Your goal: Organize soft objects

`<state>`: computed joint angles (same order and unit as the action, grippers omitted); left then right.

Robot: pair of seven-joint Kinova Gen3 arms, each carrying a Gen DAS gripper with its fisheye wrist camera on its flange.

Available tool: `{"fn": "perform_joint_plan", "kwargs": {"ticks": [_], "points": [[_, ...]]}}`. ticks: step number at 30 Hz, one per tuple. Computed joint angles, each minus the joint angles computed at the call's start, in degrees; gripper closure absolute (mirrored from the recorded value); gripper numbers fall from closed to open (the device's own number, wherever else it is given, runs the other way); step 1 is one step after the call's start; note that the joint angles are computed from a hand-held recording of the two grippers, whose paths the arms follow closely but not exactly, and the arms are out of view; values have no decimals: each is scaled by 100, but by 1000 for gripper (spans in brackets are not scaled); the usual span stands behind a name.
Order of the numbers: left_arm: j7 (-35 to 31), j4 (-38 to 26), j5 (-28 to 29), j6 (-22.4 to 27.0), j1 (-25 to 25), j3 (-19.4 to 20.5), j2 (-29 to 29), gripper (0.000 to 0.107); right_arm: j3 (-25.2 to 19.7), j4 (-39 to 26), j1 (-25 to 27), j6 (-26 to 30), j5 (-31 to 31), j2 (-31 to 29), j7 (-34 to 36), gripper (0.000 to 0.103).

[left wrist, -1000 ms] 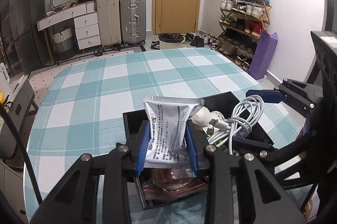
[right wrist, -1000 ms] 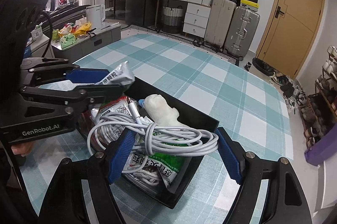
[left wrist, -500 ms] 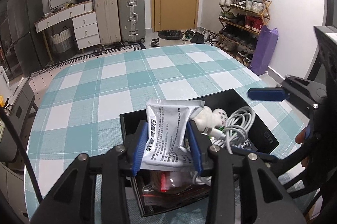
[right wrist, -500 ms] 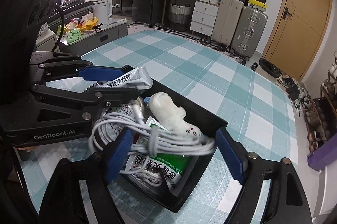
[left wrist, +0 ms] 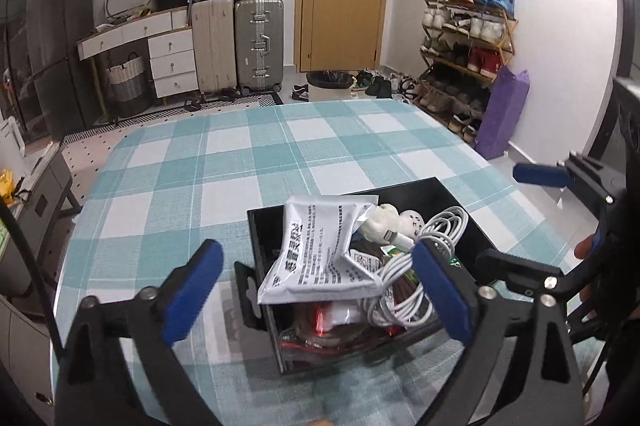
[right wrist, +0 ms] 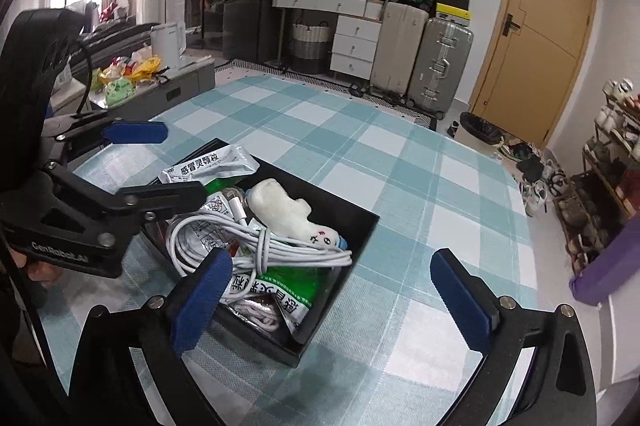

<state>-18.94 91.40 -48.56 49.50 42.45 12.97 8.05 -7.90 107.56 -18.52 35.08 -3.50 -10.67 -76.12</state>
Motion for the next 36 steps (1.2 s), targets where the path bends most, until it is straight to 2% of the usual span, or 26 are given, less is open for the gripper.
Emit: {"fn": "perform_joint_plan", "kwargs": {"ticks": [2,6,10,16,23,29,32,36], "points": [[213,118,-151,20,66,10,-84,4,97,116,-4,-62,-167,-127,17,1],[568,300,-376,149,145,141,-209,4,241,418,-37,-316,-444,-405,43,1],[1046,500,-820,378,293,337,-302,4,615,800,-307,-690,-1014,-718,266,1],[1763,763,-1421,694,469,556,-327,4,862,1258,-665,-1119,-1429,-1037,360,1],[2445,945,-1783,1059,614,610,-214,4,939,1658,-1081,-1567,-1496,-1312,443,1],[2805,1182,-2018,1075,671,592,-175,4,1163,1930,-1469,-1970,-1411,-1433,347,1],[3110,1293,-2152,1120,712,587,-135,4,1053,1990,-1377,-2041,-1265,-1396,225,1],[3367,1379,-2210,1182,723,553,-85,4,1166,2063,-1526,-2099,-1173,-1380,179,1]]}}
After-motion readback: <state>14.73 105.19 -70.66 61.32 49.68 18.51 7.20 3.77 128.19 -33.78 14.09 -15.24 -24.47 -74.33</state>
